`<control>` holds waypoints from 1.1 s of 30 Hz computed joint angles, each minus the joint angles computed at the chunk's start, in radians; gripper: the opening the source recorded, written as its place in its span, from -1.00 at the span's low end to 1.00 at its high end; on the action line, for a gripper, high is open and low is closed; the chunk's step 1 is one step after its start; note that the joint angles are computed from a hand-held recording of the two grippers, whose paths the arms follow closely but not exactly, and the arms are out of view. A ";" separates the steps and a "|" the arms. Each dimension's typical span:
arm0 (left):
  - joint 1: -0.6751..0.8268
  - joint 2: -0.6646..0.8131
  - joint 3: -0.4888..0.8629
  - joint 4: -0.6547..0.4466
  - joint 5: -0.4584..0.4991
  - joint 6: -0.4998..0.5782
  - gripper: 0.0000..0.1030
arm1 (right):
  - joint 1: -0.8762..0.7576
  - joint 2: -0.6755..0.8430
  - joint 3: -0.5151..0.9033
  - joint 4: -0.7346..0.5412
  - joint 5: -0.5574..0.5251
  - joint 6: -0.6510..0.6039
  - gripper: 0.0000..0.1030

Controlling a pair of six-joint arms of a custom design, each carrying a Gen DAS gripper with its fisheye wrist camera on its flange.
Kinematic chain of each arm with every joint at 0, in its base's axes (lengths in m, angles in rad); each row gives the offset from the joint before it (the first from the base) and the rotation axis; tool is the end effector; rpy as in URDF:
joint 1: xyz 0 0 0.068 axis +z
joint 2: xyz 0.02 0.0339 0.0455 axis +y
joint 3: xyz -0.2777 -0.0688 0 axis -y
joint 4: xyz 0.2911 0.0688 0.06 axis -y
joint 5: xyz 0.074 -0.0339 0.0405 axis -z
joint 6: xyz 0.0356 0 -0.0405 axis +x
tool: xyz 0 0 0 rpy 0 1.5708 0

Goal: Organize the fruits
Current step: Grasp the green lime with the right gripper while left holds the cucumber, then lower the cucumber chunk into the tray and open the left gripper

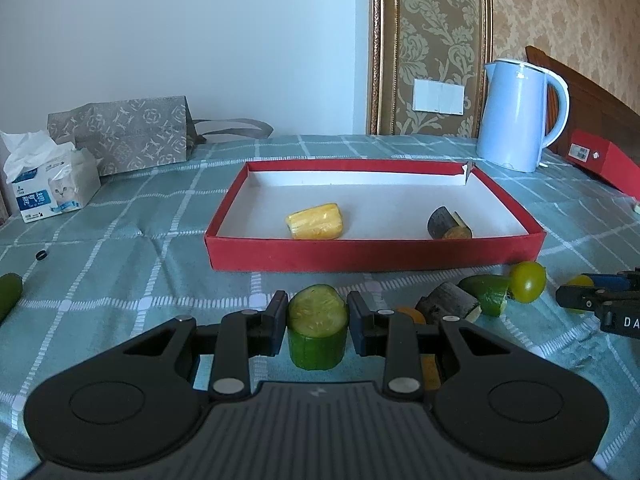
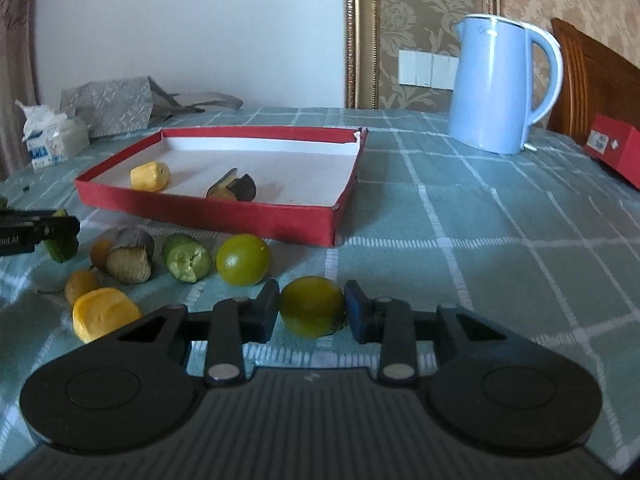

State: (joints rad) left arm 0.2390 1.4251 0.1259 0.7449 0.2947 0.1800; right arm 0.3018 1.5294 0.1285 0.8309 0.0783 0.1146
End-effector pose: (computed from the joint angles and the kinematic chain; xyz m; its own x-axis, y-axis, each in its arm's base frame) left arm 0.2040 0.0391 0.0670 -0.5007 0.0543 -0.8639 0.1048 0.9945 0.0018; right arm 0.2004 0.0595 0.0551 -0.5386 -0.0483 -0.8412 -0.1730 0.9834 0.0543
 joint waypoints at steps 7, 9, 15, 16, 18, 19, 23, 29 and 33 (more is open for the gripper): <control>0.017 -0.011 -0.008 0.012 0.019 -0.015 -0.39 | -0.021 0.023 -0.027 0.126 0.017 0.043 -0.36; 0.024 -0.022 -0.011 0.014 0.031 -0.020 -0.39 | -0.039 0.038 -0.028 0.152 -0.010 0.047 -0.36; -0.003 -0.070 0.017 -0.050 0.041 -0.035 -0.39 | -0.045 0.069 -0.030 0.196 -0.035 0.055 -0.36; -0.015 -0.063 0.035 -0.067 0.041 -0.041 -0.39 | -0.046 0.071 -0.031 0.200 -0.040 0.058 -0.36; -0.057 -0.045 0.070 -0.074 0.002 -0.055 -0.39 | -0.046 0.071 -0.037 0.212 -0.043 0.063 -0.36; -0.077 -0.034 0.087 -0.073 -0.015 -0.056 -0.39 | -0.047 0.072 -0.038 0.216 -0.044 0.064 -0.36; -0.146 0.035 0.181 -0.086 -0.062 -0.068 -0.39 | -0.050 0.084 -0.035 0.228 -0.051 0.066 -0.36; -0.224 0.202 0.350 -0.131 -0.106 -0.096 -0.39 | -0.060 0.088 -0.030 0.223 -0.066 0.066 -0.36; -0.254 0.309 0.443 -0.161 -0.139 -0.105 -0.39 | -0.059 0.085 -0.027 0.214 -0.070 0.067 -0.36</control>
State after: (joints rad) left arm -0.0148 1.7338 0.5689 0.5843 0.1555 0.0751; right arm 0.2429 1.6145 0.1012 1.0452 0.0084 0.1818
